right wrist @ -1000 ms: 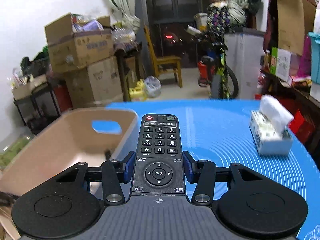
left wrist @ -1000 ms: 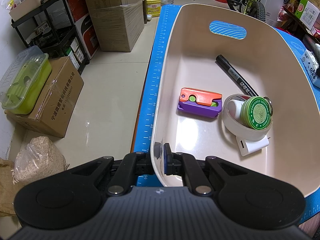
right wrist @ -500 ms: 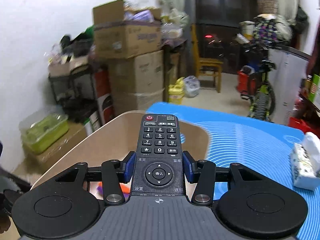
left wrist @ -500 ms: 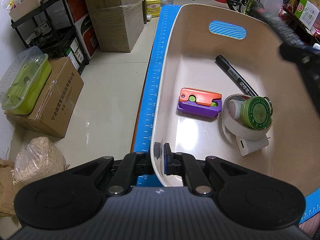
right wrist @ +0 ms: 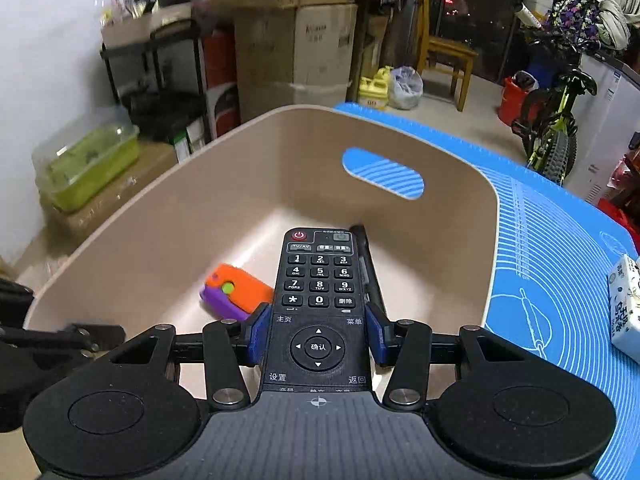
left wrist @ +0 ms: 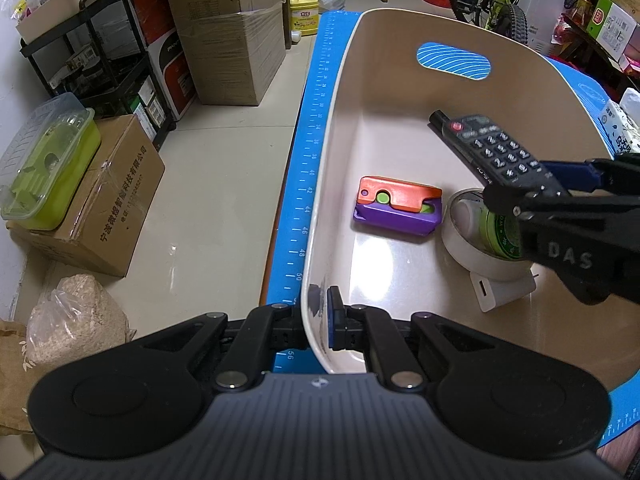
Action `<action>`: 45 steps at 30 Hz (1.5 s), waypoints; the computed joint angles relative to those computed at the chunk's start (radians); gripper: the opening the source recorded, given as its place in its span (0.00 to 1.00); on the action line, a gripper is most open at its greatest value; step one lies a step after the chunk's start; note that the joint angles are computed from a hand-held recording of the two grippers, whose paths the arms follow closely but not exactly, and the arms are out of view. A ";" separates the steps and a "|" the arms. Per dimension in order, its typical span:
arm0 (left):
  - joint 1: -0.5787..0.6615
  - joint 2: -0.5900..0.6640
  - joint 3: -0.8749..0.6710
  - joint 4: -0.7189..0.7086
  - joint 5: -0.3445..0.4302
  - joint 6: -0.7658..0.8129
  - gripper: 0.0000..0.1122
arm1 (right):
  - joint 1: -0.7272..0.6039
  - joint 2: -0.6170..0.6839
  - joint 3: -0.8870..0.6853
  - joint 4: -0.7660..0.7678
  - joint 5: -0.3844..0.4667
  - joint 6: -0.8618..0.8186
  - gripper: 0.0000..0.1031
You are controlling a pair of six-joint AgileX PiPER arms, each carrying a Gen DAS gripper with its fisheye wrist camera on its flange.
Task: Organize rigid objects
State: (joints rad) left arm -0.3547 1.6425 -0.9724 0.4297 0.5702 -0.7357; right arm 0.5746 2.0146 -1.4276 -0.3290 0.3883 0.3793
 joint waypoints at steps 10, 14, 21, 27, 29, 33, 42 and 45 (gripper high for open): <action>0.001 0.002 0.002 0.003 -0.004 -0.001 0.08 | 0.010 0.047 -0.085 0.041 0.115 -0.071 0.55; 0.001 0.004 -0.001 0.003 -0.001 -0.002 0.08 | 0.000 0.013 -0.032 0.063 0.054 -0.076 0.62; -0.014 -0.007 0.011 0.040 0.001 -0.047 0.10 | -0.006 -0.110 0.132 -0.056 -0.079 0.085 0.72; -0.049 -0.047 0.025 0.134 0.010 -0.152 0.54 | -0.041 -0.219 0.225 -0.052 -0.117 0.106 0.76; -0.069 -0.065 0.033 0.182 0.015 -0.198 0.65 | -0.052 -0.251 0.251 -0.057 -0.124 0.119 0.77; -0.125 -0.072 0.004 0.235 0.084 -0.239 0.65 | -0.075 -0.316 0.297 -0.002 -0.119 0.070 0.79; -0.267 -0.150 -0.007 0.306 0.229 -0.335 0.70 | -0.100 -0.477 0.423 -0.003 -0.089 0.095 0.86; -0.324 -0.179 -0.014 0.282 0.287 -0.344 0.70 | -0.106 -0.546 0.467 0.009 -0.071 0.083 0.86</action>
